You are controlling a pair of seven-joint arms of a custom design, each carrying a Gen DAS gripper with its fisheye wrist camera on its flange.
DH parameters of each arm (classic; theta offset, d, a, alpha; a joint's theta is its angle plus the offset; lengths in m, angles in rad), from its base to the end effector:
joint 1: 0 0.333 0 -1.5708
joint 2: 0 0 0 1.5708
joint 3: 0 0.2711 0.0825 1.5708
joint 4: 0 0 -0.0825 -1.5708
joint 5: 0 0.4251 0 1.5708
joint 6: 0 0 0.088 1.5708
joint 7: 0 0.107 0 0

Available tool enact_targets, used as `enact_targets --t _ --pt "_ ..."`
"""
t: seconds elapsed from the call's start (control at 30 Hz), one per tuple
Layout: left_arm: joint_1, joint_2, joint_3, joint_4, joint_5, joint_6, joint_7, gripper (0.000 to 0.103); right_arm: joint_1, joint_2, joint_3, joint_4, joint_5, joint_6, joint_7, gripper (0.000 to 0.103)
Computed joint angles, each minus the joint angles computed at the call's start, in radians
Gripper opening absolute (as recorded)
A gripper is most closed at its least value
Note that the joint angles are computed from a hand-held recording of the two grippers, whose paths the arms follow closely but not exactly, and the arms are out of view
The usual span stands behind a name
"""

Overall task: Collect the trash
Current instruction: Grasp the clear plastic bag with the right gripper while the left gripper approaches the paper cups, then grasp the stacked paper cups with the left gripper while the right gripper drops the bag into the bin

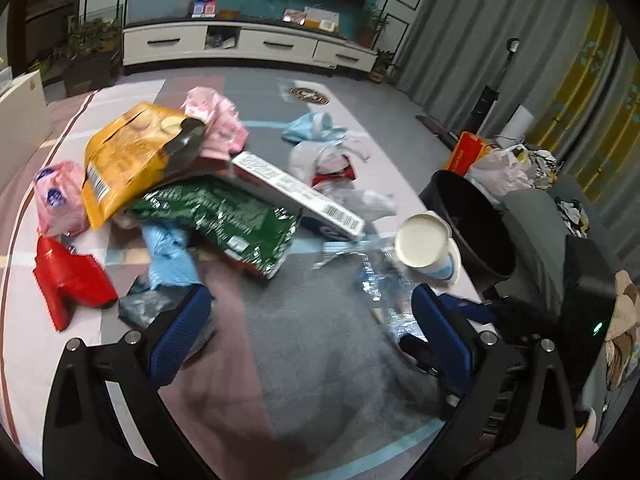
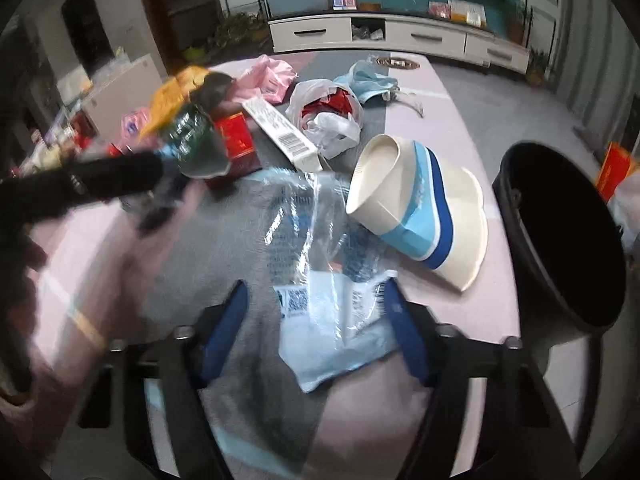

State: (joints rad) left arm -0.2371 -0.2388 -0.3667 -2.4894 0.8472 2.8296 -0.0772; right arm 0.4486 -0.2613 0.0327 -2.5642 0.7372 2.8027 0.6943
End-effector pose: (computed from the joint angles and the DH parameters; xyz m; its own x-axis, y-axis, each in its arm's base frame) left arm 0.4089 -0.3240 0.3468 0.1749 -0.9458 0.2737 -0.7284 -0.3113 -0.6103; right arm 0.4593 0.2033 0.3327 0.6759 -0.7323 -0.0835 -0.6338 -0.5197 -0.5728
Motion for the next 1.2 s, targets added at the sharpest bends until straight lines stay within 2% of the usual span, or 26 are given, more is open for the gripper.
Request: enact_targets --t 0.03,0.07,0.17,0.2,0.3,0.37,0.47,0.5,0.57,0.67,0.73,0.83,0.9,0.97,1.0,1.07,1.13,1.2 --pt "0.003 0.002 -0.003 0.003 0.01 0.005 -0.007 0.1 -0.007 0.006 0.01 -0.001 -0.022 0.01 0.015 0.038" --pt "0.003 0.002 -0.003 0.004 0.013 0.007 -0.009 0.1 -0.012 0.015 0.012 0.003 -0.038 0.007 0.026 0.023" --pt "-0.004 -0.017 -0.003 -0.006 0.0 0.008 -0.002 0.1 0.003 -0.004 0.005 -0.02 -0.02 0.024 -0.012 0.013" --pt "0.0 -0.022 -0.007 -0.009 0.007 0.009 -0.008 0.1 0.024 -0.022 -0.025 -0.022 0.031 -0.017 -0.059 0.011" --pt "0.021 -0.066 -0.021 -0.036 0.045 0.038 -0.058 0.1 0.031 -0.072 -0.075 -0.02 0.132 -0.157 -0.16 0.01" --pt "0.064 -0.115 -0.055 -0.057 0.115 0.076 -0.147 0.1 0.022 -0.139 -0.118 -0.038 0.203 -0.292 -0.234 0.01" --pt "0.114 -0.181 -0.107 -0.072 0.193 0.079 -0.246 0.1 -0.003 -0.233 -0.16 -0.073 0.299 -0.413 -0.34 0.01" --pt "0.122 -0.199 -0.117 -0.076 0.207 0.073 -0.269 0.1 -0.018 -0.267 -0.169 -0.086 0.331 -0.421 -0.368 0.01" --pt "0.132 -0.213 -0.126 -0.074 0.22 0.065 -0.298 0.1 -0.044 -0.295 -0.166 -0.095 0.38 -0.379 -0.392 0.01" --pt "0.135 -0.184 -0.129 -0.047 0.224 0.066 -0.316 0.1 -0.086 -0.283 -0.152 -0.088 0.448 -0.207 -0.365 0.01" --pt "0.125 -0.105 -0.125 0.012 0.226 0.067 -0.278 0.1 -0.109 -0.229 -0.143 -0.061 0.475 -0.092 -0.303 0.01" --pt "0.068 0.078 -0.094 0.148 0.187 0.035 -0.143 0.1 -0.132 -0.17 -0.161 -0.024 0.479 -0.071 -0.229 0.01" --pt "0.035 0.216 -0.073 0.252 0.151 0.037 -0.066 0.1 -0.137 -0.159 -0.165 -0.02 0.496 -0.051 -0.236 0.01" --pt "0.0 0.324 -0.06 0.346 0.119 -0.026 -0.002 0.1 -0.138 -0.155 -0.184 -0.013 0.532 -0.077 -0.267 0.01" --pt "-0.019 0.378 -0.053 0.4 0.1 -0.083 0.027 0.1 -0.142 -0.159 -0.184 -0.015 0.545 -0.08 -0.276 0.01" --pt "-0.051 0.438 -0.033 0.462 0.07 -0.148 0.052 0.099 -0.158 -0.16 -0.191 -0.01 0.562 -0.105 -0.282 0.01" --pt "-0.074 0.475 -0.005 0.491 0.05 -0.147 0.037 0.091 -0.171 -0.146 -0.193 0.003 0.575 -0.129 -0.282 0.01" --pt "-0.103 0.502 0.024 0.522 0.049 -0.16 0.03 0.069 -0.188 -0.137 -0.19 0.01 0.574 -0.145 -0.276 0.01"
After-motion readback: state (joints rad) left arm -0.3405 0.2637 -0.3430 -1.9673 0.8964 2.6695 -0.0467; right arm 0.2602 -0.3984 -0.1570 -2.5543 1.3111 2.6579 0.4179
